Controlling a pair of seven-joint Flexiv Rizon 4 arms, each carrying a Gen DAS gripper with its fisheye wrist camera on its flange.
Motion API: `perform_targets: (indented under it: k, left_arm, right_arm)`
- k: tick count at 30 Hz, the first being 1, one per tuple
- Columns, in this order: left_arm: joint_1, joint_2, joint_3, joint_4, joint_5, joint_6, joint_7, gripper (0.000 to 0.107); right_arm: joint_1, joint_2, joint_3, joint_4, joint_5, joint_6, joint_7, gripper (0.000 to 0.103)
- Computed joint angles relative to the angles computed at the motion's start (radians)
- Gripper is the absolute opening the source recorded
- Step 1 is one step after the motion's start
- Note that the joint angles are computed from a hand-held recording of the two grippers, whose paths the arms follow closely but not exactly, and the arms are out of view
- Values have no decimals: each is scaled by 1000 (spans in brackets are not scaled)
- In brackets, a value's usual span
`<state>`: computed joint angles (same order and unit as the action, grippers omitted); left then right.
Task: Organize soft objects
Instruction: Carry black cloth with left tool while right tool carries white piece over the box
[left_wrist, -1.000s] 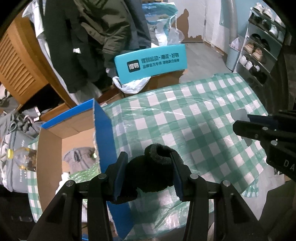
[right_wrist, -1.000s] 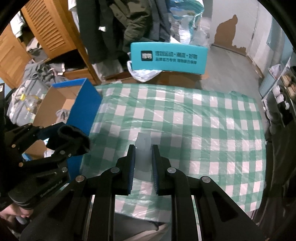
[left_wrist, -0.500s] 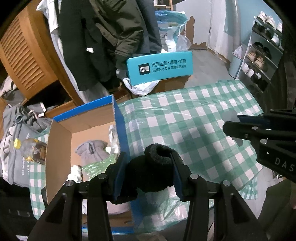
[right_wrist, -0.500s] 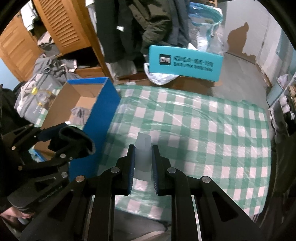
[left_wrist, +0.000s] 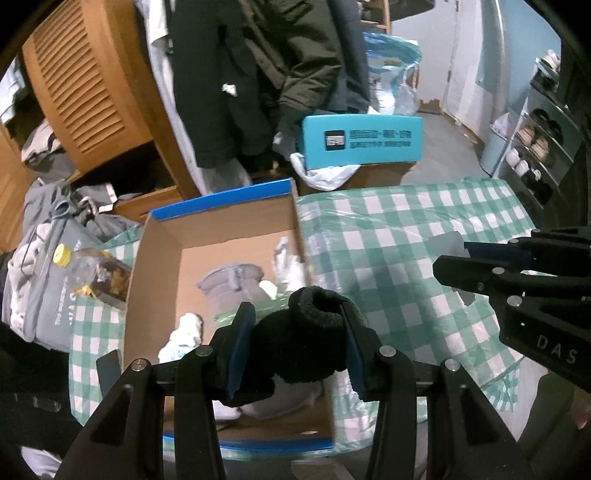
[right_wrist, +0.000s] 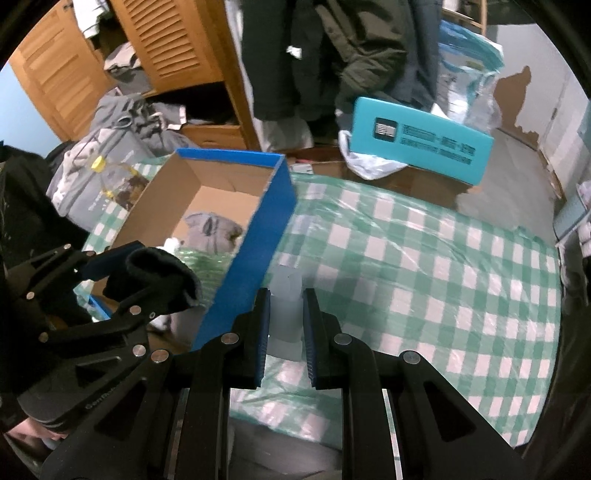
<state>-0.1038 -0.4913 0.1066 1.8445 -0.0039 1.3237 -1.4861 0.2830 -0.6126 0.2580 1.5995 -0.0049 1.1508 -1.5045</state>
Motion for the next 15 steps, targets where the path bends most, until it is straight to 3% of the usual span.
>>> perform_targets:
  k: [15]
  left_arm:
    - [87, 4, 11, 52, -54, 18, 11, 47]
  right_arm:
    - [74, -84, 23, -140, -4, -90, -9, 15]
